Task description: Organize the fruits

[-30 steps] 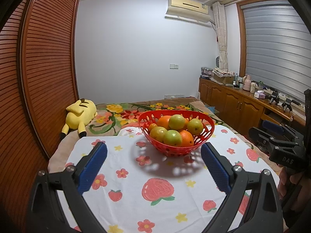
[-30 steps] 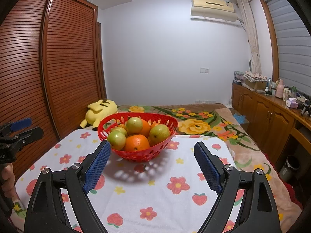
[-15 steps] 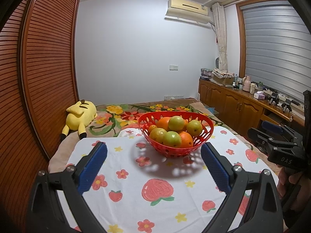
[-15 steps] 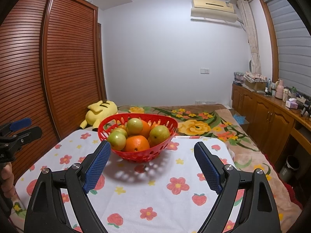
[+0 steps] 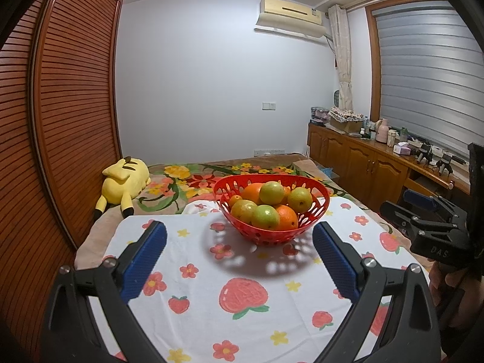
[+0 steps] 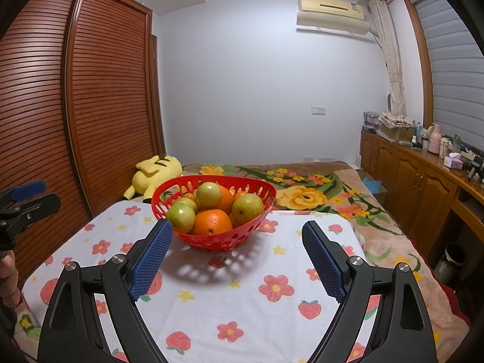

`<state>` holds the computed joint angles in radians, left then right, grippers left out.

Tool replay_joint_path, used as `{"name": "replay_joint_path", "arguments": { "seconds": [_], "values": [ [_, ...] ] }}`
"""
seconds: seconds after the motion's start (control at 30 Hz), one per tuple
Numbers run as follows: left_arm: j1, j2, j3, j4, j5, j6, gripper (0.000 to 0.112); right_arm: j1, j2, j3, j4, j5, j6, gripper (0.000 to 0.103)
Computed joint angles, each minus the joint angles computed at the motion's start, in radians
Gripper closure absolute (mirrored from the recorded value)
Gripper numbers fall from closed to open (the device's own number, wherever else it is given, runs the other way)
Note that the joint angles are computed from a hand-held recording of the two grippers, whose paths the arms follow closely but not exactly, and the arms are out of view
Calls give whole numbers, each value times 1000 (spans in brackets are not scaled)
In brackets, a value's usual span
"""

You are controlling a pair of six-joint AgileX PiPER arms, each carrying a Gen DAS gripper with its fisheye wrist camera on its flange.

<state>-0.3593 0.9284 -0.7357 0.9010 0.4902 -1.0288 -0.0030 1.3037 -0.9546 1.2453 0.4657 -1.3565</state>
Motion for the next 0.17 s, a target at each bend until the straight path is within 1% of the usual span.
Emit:
{"name": "replay_joint_path", "arguments": {
  "seconds": [0.17],
  "values": [
    [4, -5, -2, -30, -3, 23, 14, 0, 0, 1, 0, 0, 1, 14]
  ]
}}
